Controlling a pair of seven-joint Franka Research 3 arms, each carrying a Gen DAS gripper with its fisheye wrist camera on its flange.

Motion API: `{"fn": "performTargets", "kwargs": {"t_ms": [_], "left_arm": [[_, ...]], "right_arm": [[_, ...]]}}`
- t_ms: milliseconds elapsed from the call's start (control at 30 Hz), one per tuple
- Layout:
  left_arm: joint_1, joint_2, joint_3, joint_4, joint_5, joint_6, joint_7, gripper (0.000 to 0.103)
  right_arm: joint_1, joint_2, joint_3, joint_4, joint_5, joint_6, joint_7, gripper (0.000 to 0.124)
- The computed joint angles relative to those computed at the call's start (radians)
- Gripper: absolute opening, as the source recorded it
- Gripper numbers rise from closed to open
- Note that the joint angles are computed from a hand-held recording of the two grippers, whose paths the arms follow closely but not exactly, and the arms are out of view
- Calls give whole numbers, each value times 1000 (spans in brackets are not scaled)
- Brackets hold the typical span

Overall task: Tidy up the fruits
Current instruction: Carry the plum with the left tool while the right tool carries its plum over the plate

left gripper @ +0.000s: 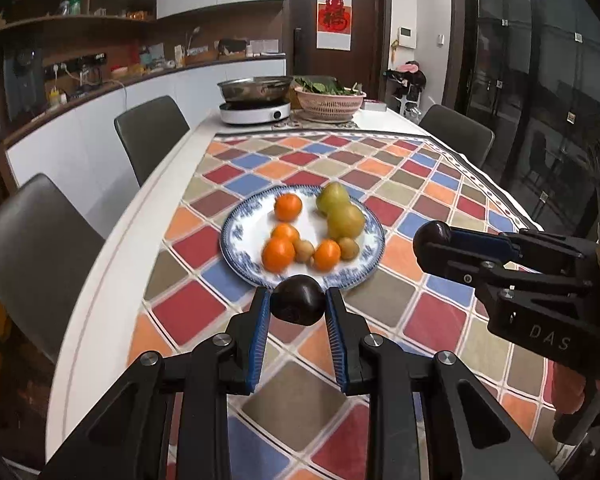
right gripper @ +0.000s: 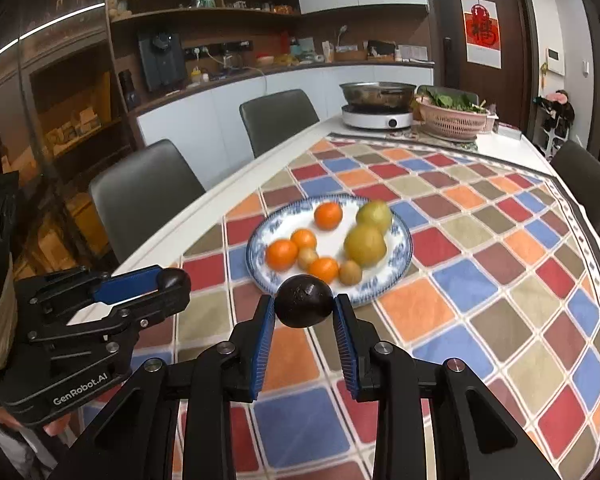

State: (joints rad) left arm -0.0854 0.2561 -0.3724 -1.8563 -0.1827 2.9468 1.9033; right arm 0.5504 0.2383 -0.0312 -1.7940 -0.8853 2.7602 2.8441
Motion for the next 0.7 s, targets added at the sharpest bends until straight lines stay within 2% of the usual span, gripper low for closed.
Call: {"fn": "performTargets", "kwargs": {"t_ms": [133, 367, 467, 700], "left_arm": [[-8, 38, 14, 66, 40, -5, 1, 28], [-17, 157, 25, 249, 114, -73, -3, 28], [-18, 218, 21, 340, 122, -123, -2, 28], [-97, 423, 82, 647, 196, -291, -64, 28]], "right_arm": [[-6, 39, -1, 68, 33, -17, -56, 31], [-7, 127, -22, 205, 152, -52, -213, 31], [-11, 175, -31, 272, 225, -68, -298, 31], [-18, 300, -58, 435, 388, -131, -471, 31]]}}
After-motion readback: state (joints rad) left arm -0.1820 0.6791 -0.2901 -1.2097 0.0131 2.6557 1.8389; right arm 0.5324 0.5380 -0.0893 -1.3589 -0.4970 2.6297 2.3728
